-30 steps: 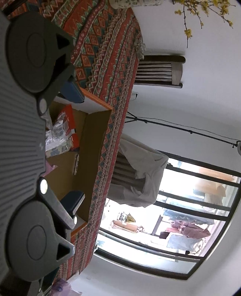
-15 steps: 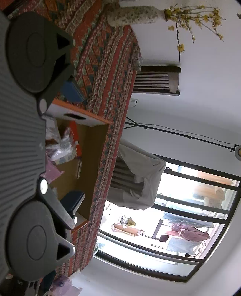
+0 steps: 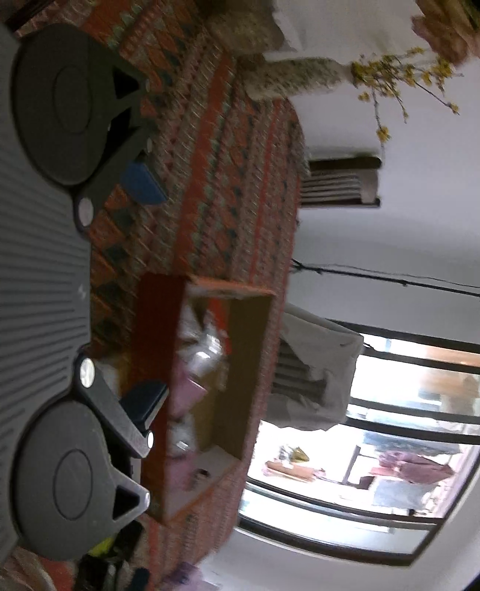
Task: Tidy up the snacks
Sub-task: 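Move the left tool to the pile and grasp a white printed wrapper, then grasp a white-and-green packet with the right tool while the left tool holds its wrapper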
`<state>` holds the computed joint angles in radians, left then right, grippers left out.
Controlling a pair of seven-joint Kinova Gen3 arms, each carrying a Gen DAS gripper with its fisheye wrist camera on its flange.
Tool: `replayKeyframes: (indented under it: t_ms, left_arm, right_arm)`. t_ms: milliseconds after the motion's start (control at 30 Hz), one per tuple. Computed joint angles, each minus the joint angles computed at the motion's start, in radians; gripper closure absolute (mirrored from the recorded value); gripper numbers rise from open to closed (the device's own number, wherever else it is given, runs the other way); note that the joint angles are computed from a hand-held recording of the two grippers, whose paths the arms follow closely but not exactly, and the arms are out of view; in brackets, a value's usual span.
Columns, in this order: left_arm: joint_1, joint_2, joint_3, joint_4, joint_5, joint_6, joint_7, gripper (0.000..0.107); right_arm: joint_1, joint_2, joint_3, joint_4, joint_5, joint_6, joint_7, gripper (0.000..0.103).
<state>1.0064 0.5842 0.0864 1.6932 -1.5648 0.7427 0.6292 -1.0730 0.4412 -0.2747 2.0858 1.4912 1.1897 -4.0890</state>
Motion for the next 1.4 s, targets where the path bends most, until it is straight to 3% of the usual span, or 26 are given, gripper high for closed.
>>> replayKeyframes:
  t_ms: [200,500,600,700,767,800,1000,1233,1267,1367,1400]
  left_arm:
    - [0.006,-0.005,0.018,0.06,0.106,0.003,-0.051,0.004]
    - [0.026,0.032,-0.006,0.03,0.317,-0.035,-0.194,0.004]
    - [0.057,0.058,-0.031,-0.005,0.373,-0.013,-0.221,0.004]
    - [0.118,0.097,-0.071,-0.053,0.401,0.054,-0.245,0.012]
    - [0.15,0.098,-0.101,-0.041,0.372,0.042,-0.214,0.027]
    - [0.158,0.096,-0.107,-0.038,0.362,0.041,-0.208,0.043]
    - [0.156,0.066,-0.122,0.019,0.283,-0.035,-0.11,0.049]
    - [0.155,0.047,-0.101,0.063,0.152,-0.028,-0.004,0.05]
    - [0.154,0.044,-0.094,0.067,0.132,-0.021,0.009,0.05]
    - [0.141,0.037,-0.069,0.085,0.073,-0.012,0.053,0.05]
    - [0.135,0.036,-0.059,0.09,0.057,-0.008,0.063,0.05]
  right_arm:
    - [-0.029,0.015,-0.021,0.021,-0.038,-0.024,-0.035,0.0]
    - [-0.061,0.032,-0.023,0.039,-0.069,-0.077,-0.079,0.0]
    - [-0.065,0.035,-0.021,0.041,-0.072,-0.087,-0.082,0.0]
    - [-0.07,0.035,-0.02,0.044,-0.071,-0.093,-0.086,0.0]
    - [-0.071,0.034,-0.02,0.047,-0.069,-0.096,-0.088,0.0]
    - [-0.071,0.034,-0.019,0.048,-0.067,-0.098,-0.091,0.0]
    - [-0.068,0.037,-0.02,0.051,-0.056,-0.109,-0.099,0.0]
    - [-0.068,0.038,-0.022,0.068,0.005,-0.114,-0.12,0.001]
    - [-0.066,0.037,-0.026,0.074,0.025,-0.115,-0.124,0.003]
    - [-0.04,0.034,-0.037,0.064,0.053,-0.142,-0.071,0.025]
    - [-0.03,0.034,-0.038,0.058,0.061,-0.155,-0.054,0.038]
